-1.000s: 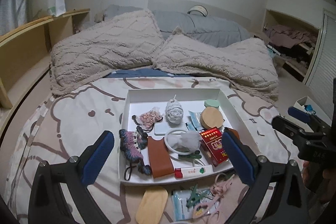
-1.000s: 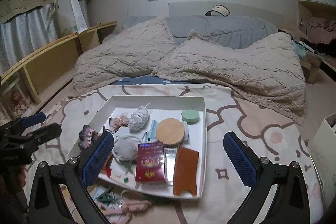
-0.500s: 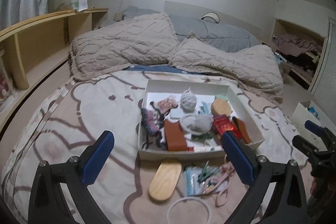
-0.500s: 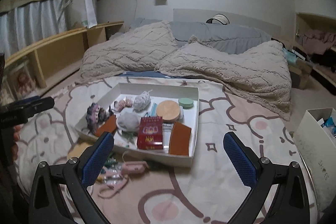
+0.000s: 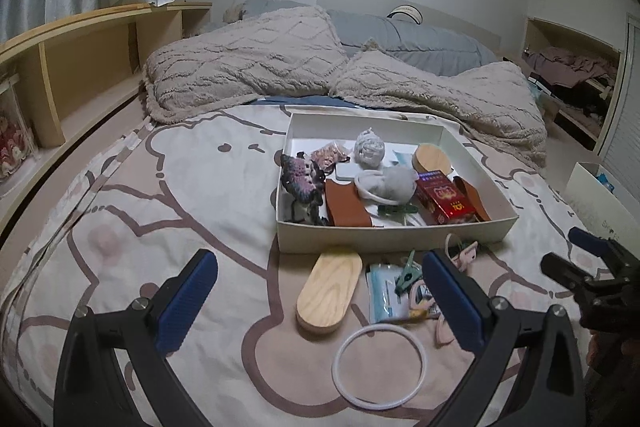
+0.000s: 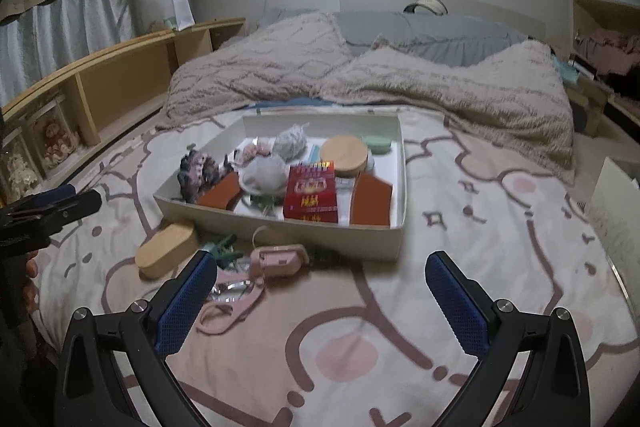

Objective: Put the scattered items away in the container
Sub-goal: 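Withdraw both open grippers back from the white box, then move both open grippers toward the white ring and pink scissors beside the box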

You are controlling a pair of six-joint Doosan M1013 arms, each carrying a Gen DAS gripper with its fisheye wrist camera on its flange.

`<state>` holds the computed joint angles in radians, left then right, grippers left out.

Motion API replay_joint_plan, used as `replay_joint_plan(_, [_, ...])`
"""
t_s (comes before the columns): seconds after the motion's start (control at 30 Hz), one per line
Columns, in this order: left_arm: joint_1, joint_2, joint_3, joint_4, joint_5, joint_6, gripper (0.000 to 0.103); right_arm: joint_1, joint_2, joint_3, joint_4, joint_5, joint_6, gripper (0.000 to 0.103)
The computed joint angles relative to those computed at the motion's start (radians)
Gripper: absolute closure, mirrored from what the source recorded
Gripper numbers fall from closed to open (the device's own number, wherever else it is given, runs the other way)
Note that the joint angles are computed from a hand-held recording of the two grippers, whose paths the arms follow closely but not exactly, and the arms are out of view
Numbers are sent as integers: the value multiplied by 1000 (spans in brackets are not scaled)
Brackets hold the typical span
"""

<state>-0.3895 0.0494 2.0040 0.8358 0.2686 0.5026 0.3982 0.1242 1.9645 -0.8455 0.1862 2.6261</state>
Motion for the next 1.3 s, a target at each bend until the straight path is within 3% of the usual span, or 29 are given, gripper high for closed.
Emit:
replay_joint_plan(0.2, [10, 5, 8, -46, -15, 42, 0, 9, 24, -4, 148, 5, -137, 0])
replay_joint_plan(0.47, [20, 13, 12, -149, -30, 150, 0, 18, 79, -44, 590, 74, -584, 0])
replay_joint_plan(0.53, [22, 15, 12, -195, -32, 197, 0, 22, 90, -51, 634, 85, -629, 0])
replay_joint_plan(0.67, [25, 15, 11, -252, -34, 254, 0, 28, 106, -63, 655, 104, -658, 0])
replay_joint_plan(0.8, [30, 18, 6, -375, -37, 368, 0, 35, 120, -78, 583, 140, -587, 0])
replay_joint_plan(1.03, [23, 24, 4, -425, -29, 428, 0, 44, 151, -113, 567, 208, -579, 0])
replay_joint_plan(1.13, [20, 26, 3, -426, -23, 432, 0, 55, 176, -143, 546, 275, -588, 0])
replay_joint_plan(1.3, [18, 28, 3, -435, -19, 451, 0, 57, 173, -142, 525, 294, -591, 0])
